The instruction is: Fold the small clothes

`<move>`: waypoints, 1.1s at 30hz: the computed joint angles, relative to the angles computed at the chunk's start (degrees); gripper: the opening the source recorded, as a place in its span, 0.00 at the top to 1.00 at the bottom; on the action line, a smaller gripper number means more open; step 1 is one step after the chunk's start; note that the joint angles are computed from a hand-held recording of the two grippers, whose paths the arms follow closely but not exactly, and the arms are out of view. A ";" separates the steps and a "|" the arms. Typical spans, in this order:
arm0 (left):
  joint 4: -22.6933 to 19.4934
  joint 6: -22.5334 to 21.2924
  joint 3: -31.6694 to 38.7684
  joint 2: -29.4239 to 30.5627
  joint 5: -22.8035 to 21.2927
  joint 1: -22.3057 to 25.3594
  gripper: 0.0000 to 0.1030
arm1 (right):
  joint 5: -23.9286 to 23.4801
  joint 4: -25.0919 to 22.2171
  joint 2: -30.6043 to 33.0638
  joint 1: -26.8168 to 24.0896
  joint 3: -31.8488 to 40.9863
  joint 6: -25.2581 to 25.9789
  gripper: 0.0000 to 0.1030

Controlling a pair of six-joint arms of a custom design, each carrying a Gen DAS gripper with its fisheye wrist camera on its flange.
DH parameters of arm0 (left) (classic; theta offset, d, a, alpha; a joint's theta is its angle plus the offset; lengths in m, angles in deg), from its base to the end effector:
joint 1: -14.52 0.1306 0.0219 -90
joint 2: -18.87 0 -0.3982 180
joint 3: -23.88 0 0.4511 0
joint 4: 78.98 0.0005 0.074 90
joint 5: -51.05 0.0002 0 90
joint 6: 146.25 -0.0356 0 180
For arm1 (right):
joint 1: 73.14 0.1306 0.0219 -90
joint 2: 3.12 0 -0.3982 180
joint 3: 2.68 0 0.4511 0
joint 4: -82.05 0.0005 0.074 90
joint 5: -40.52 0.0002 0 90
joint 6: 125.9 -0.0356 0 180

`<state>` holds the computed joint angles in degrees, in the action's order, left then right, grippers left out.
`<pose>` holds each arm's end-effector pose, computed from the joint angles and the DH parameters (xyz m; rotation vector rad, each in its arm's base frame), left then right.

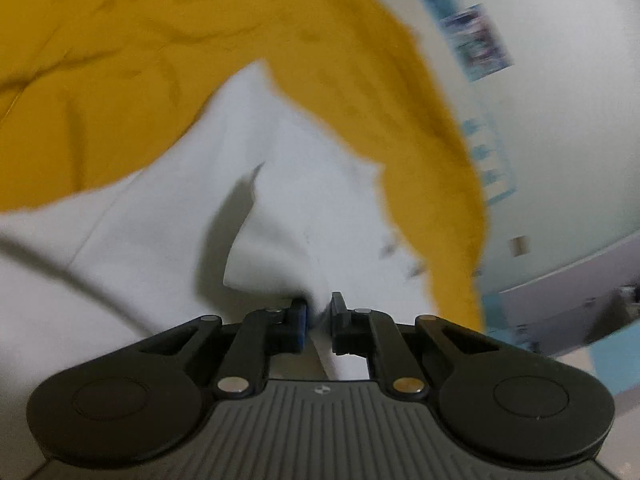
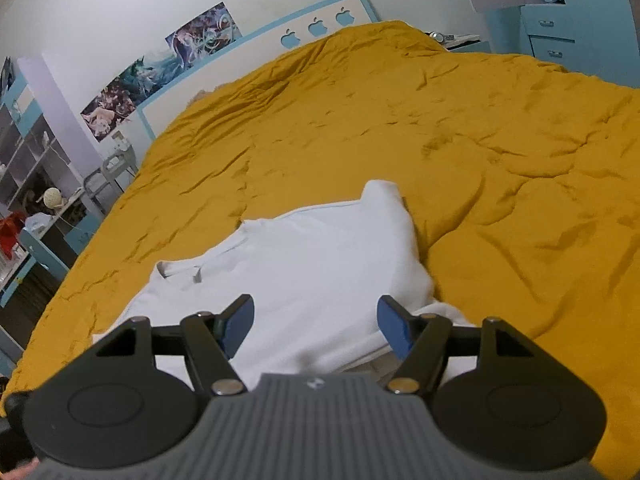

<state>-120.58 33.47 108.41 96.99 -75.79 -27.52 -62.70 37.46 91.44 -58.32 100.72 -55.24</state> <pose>0.3644 -0.3005 0.5114 -1.1789 1.7720 -0.7070 0.5659 0.1576 0.5332 -0.0444 2.2371 0.5835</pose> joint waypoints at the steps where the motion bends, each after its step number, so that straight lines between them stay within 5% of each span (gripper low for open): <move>1: 1.79 -2.71 -0.42 -0.85 -2.51 -0.82 0.89 | 0.18 0.05 -0.02 -0.04 0.09 0.08 0.37; 3: 2.10 -7.60 -0.47 -2.17 -9.02 -3.15 0.89 | 0.37 0.35 -0.07 -0.19 0.21 0.24 0.35; 5: -2.63 -6.21 -0.04 -2.72 -12.84 -4.42 0.89 | 0.48 0.42 0.09 -0.31 0.47 0.81 0.34; 11: -11.58 1.64 -2.48 -2.28 -2.57 -1.20 0.89 | 3.15 0.04 1.11 0.45 1.48 2.46 0.34; 14: -12.78 0.63 -1.85 -1.57 -3.55 -1.57 0.89 | 3.01 -0.33 2.24 0.69 2.67 3.38 0.34; 18: -13.74 -0.43 -0.40 -0.94 -3.69 -1.56 0.89 | -10.42 -5.40 6.19 -0.65 6.95 5.49 0.35; 23: -15.82 -0.94 0.09 -1.72 -7.95 -2.69 0.89 | -6.91 -14.00 10.33 -0.95 10.67 2.26 0.35; 26: -21.96 1.60 2.98 0.58 -7.14 -2.52 0.90 | -8.01 -12.43 9.11 -1.50 8.83 1.98 0.35; 30: -24.94 1.47 4.19 2.67 -5.16 -2.50 0.90 | -10.17 -0.90 5.64 -2.13 3.68 -3.80 0.29; 33: -25.40 2.47 4.54 2.03 -4.21 -2.25 0.87 | -9.61 -5.00 8.77 -2.28 6.97 -4.37 0.29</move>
<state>-145.98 35.94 112.95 99.02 -80.01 -29.77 -72.31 32.47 100.21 -60.60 107.69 -59.60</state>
